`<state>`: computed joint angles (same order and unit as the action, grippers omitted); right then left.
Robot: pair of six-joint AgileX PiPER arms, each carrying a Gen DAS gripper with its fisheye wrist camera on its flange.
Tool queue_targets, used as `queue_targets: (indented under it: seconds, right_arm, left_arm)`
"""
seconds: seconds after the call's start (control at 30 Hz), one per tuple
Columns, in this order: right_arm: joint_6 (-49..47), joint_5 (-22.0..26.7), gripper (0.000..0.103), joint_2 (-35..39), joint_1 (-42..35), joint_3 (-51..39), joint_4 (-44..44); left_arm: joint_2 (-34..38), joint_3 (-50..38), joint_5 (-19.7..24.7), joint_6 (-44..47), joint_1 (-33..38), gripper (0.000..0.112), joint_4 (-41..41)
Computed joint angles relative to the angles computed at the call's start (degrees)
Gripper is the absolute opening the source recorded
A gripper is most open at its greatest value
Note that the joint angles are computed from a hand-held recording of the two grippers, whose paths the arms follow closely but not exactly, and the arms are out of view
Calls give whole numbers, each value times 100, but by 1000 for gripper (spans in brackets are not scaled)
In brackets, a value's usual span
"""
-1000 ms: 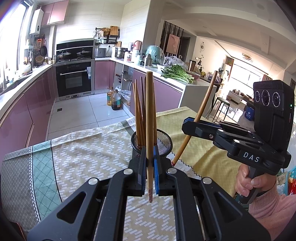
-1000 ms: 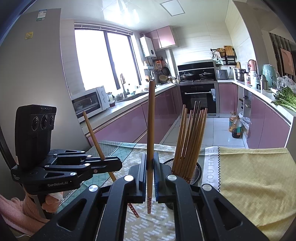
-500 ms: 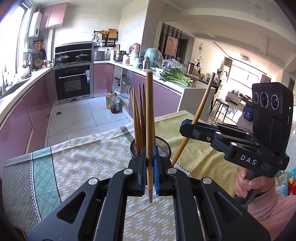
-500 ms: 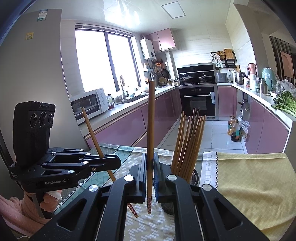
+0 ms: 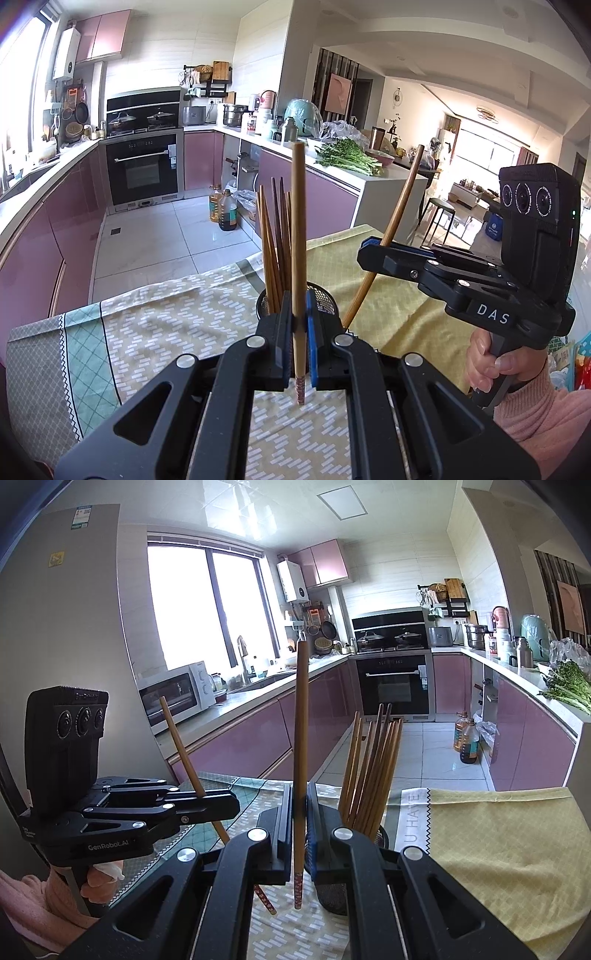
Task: Organize utensils
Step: 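Lower both chopsticks into the mesh holder with both grippers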
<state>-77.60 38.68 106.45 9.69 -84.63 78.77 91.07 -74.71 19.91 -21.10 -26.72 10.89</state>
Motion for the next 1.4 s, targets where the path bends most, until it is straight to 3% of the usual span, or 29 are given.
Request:
queue_targets:
  seconds: [0.83, 1.4]
  right_arm:
    - [538, 304, 6, 239, -118, -762, -229]
    - [881, 180, 6, 392, -56, -1209, -497]
  left_arm:
    - [11, -689, 358, 110, -133, 7, 101]
    - [167, -1187, 495, 412, -86, 7, -172]
